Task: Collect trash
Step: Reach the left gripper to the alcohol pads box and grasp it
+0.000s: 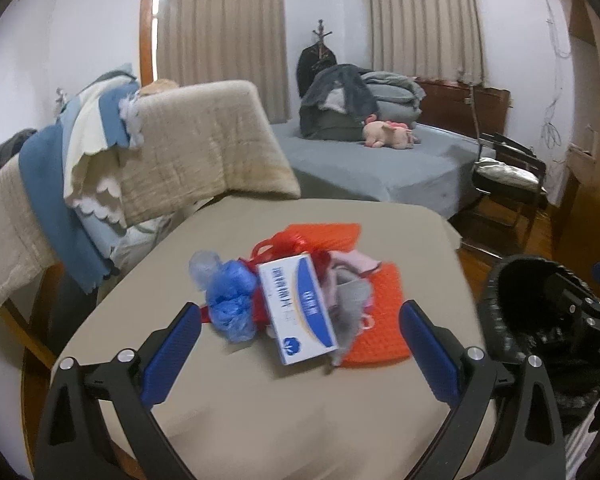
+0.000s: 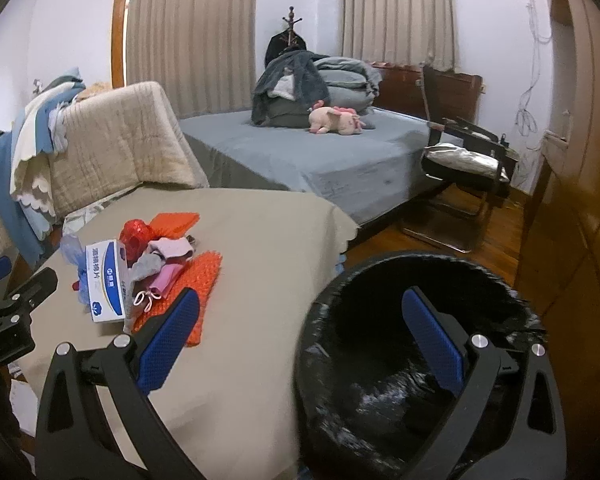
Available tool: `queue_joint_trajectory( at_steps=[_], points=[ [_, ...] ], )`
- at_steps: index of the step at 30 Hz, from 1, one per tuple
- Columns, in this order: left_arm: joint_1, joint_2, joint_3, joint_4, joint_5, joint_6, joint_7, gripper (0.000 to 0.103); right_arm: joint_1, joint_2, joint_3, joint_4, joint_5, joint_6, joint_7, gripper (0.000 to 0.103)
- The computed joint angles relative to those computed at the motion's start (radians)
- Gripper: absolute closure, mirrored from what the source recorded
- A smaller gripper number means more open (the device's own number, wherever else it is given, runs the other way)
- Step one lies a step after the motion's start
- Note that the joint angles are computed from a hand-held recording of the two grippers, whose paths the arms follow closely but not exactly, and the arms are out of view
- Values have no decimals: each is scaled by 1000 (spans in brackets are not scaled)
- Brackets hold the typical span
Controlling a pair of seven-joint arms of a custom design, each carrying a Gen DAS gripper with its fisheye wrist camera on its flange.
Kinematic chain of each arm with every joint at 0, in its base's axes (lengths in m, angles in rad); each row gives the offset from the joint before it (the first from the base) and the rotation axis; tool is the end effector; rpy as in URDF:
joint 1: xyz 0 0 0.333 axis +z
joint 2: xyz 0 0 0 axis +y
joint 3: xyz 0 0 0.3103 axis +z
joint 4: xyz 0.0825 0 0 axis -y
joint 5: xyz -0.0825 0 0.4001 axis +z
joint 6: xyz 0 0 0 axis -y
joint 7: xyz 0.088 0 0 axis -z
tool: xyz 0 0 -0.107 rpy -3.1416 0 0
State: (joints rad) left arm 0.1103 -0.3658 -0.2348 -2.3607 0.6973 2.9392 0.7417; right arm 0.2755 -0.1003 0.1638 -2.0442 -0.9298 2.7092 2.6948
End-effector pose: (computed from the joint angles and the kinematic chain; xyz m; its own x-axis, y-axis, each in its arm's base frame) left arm 0.4892 -0.1138 0.5488 0.0764 -0.9965 -0.0353 -0.5395 -0.0116 -0.8419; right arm 0.5175 0.2776 0.5504 0.0223 -0.9996 0.0197 -0.5594 -0.0289 -0.8284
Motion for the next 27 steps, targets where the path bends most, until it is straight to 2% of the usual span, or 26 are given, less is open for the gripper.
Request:
queue_joint_trajectory(
  at_steps=[5, 7, 10, 14, 17, 20, 24, 27],
  points=[
    [68, 78, -44, 39, 112, 11, -98, 6, 23, 89, -16, 71, -49, 5, 15, 6],
    [81, 123, -52, 69, 179, 7, -151, 9, 41, 122, -34, 99, -58, 8, 10, 10],
    [61, 191, -26, 110, 221, 19, -195, 12, 65, 165, -62, 135, -30, 18, -21, 18],
    [25, 267, 10, 169, 264, -8, -234, 19, 95, 207, -97, 170, -7, 27, -53, 19],
    [-14, 312, 50, 199, 230, -7, -210, 23, 112, 229, -117, 188, 20, 31, -76, 19],
    [-51, 343, 79, 231, 250, -41, -220, 25, 127, 246, -132, 201, 48, 35, -99, 19],
    [-88, 375, 108, 250, 185, -60, -166, 25, 146, 269, -150, 224, 69, 39, -129, 19],
    [-99, 380, 123, 243, 149, -36, -131, 39, 158, 279, -162, 237, 74, 45, -140, 19]
  ],
)
